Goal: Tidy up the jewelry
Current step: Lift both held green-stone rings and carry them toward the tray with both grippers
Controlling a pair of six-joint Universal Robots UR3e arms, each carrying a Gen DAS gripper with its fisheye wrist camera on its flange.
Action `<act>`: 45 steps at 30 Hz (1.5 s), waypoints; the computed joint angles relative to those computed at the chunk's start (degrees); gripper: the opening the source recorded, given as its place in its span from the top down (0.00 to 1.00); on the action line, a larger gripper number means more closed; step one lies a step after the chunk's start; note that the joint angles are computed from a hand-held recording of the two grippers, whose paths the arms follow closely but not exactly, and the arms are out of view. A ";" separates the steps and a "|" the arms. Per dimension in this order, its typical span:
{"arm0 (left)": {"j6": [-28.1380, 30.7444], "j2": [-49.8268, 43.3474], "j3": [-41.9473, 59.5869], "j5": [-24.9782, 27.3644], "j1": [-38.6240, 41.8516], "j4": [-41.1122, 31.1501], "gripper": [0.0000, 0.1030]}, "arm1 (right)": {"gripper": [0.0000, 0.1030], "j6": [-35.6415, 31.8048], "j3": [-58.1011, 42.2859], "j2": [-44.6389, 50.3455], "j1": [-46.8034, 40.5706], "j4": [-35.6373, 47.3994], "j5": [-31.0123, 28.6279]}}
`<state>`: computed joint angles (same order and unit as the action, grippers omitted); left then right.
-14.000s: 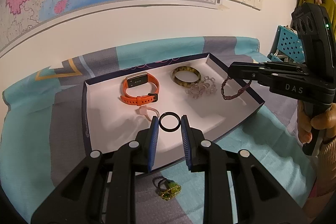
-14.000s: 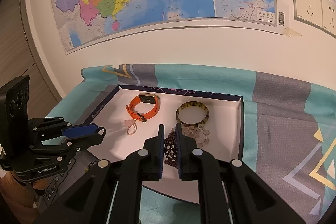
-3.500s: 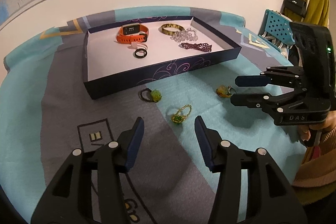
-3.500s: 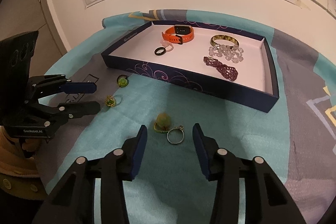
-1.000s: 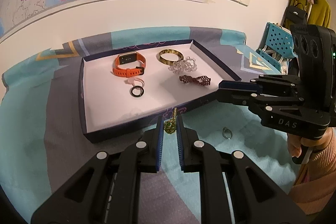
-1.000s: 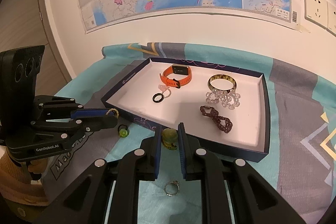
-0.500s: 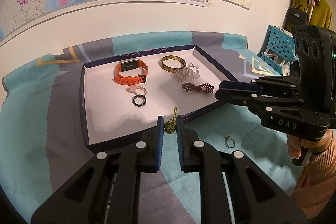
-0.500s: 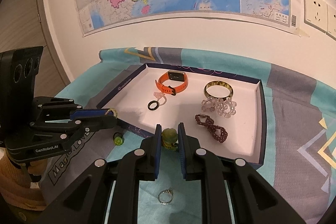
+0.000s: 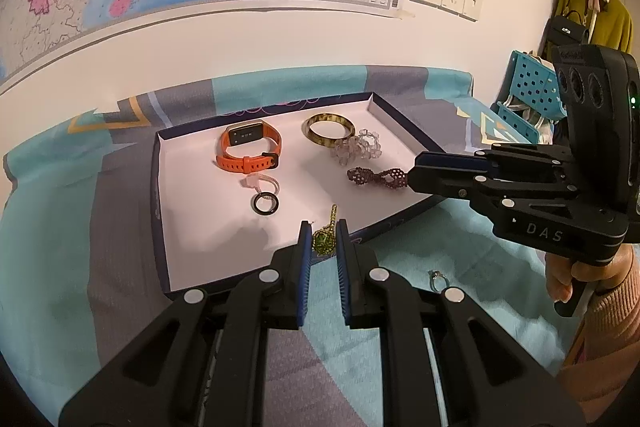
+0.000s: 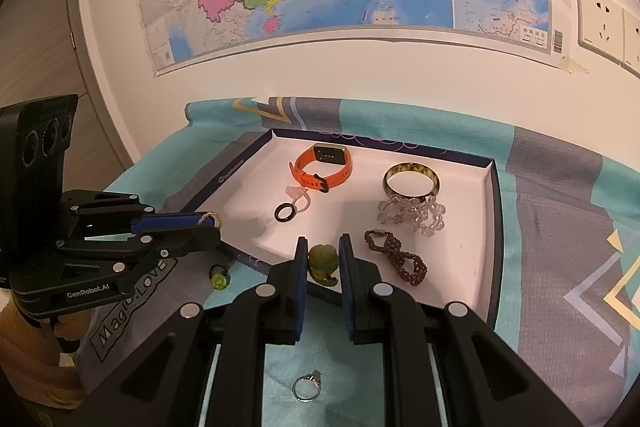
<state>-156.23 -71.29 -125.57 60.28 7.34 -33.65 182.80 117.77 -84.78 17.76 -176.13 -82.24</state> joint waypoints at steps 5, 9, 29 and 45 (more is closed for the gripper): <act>-0.54 -0.86 0.50 0.35 -0.51 0.75 0.88 | 0.87 -0.03 -0.52 0.39 -0.02 0.06 -0.12; -0.69 -1.08 0.66 0.51 -0.65 0.99 0.88 | 0.87 0.02 -0.85 0.64 -0.15 0.08 0.03; -1.17 -1.79 1.26 0.61 -1.22 1.83 0.88 | 0.87 -0.04 -1.93 1.40 -0.43 0.60 0.10; -1.59 -2.99 2.09 0.64 -0.83 2.63 0.88 | 0.87 -0.24 -2.41 1.73 -0.64 0.72 0.25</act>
<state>-157.83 -74.29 -123.49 60.92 6.50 -31.02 182.56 115.35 -83.04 17.13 -175.42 -81.99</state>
